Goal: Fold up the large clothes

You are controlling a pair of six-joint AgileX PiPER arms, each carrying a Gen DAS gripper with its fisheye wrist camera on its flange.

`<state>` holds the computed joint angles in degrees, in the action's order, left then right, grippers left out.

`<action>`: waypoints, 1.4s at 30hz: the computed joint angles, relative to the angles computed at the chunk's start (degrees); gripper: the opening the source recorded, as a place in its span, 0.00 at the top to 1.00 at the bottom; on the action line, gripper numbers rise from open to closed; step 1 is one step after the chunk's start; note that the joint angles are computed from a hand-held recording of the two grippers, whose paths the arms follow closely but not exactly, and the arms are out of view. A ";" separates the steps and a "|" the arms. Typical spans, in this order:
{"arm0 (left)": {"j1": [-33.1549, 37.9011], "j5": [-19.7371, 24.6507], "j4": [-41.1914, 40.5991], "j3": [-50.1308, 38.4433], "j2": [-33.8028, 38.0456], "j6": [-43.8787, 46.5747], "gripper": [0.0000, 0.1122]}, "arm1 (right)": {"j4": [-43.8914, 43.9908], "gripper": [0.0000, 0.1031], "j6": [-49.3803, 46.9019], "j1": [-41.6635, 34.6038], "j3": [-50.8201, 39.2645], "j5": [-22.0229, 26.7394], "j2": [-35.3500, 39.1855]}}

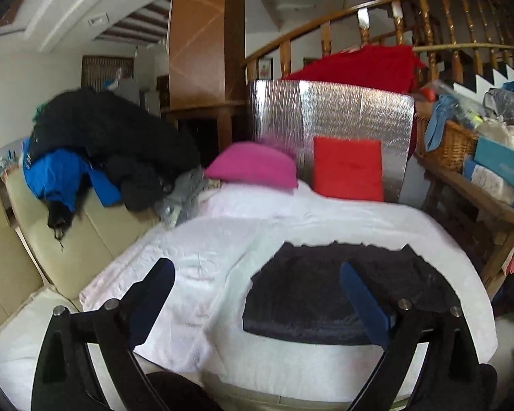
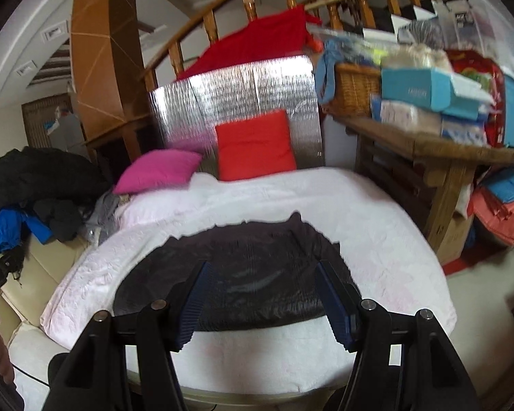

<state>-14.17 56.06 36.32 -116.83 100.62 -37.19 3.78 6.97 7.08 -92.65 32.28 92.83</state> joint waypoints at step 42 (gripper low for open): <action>-18.16 8.15 19.27 8.29 -12.76 -8.38 0.08 | -34.41 0.24 29.93 20.37 8.49 8.52 -16.65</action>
<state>-32.33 64.21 55.59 -108.54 87.86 -45.56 -30.63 36.90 27.45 -84.16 40.80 76.18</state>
